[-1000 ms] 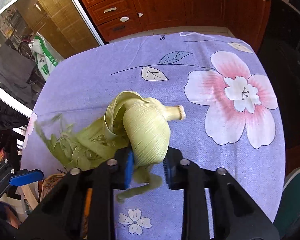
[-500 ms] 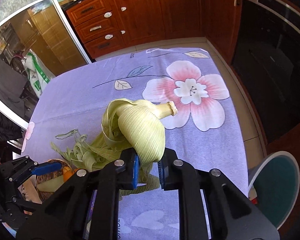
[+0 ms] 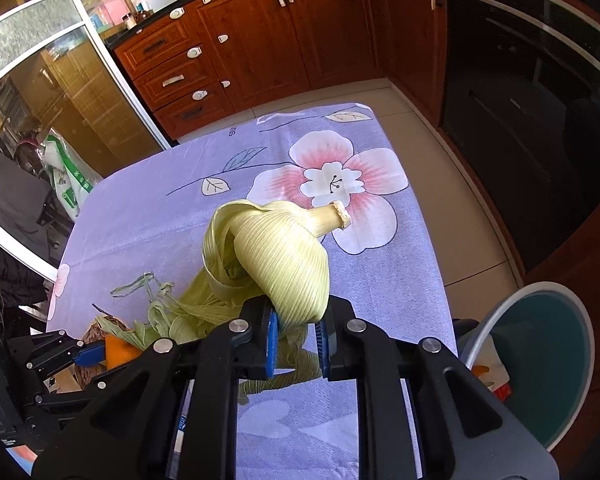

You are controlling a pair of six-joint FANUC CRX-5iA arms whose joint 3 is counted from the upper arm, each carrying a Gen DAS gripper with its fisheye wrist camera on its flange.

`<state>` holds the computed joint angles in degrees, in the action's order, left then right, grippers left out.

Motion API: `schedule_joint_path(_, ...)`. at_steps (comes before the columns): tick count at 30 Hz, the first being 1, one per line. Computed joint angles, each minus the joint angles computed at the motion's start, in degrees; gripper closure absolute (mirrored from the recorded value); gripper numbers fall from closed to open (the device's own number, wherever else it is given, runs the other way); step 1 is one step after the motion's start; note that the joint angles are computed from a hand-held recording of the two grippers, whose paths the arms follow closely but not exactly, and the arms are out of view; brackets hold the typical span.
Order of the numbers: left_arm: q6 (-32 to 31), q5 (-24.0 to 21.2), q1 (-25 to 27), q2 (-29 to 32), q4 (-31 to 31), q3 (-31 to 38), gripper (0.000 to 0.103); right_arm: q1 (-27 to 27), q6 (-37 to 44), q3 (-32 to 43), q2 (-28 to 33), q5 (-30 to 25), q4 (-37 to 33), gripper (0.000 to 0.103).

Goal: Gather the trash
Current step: 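Carry the corn husks and orange peel to the bin and release both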

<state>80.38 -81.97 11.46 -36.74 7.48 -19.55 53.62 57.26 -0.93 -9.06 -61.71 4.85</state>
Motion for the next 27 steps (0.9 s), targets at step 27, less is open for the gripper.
schedule_joint_path(27,21.2,4.1,-31.6,10.0,-12.5,19.1,0.079,-7.4,-7.1,-10.6,-21.0,-4.1,9.4,0.089)
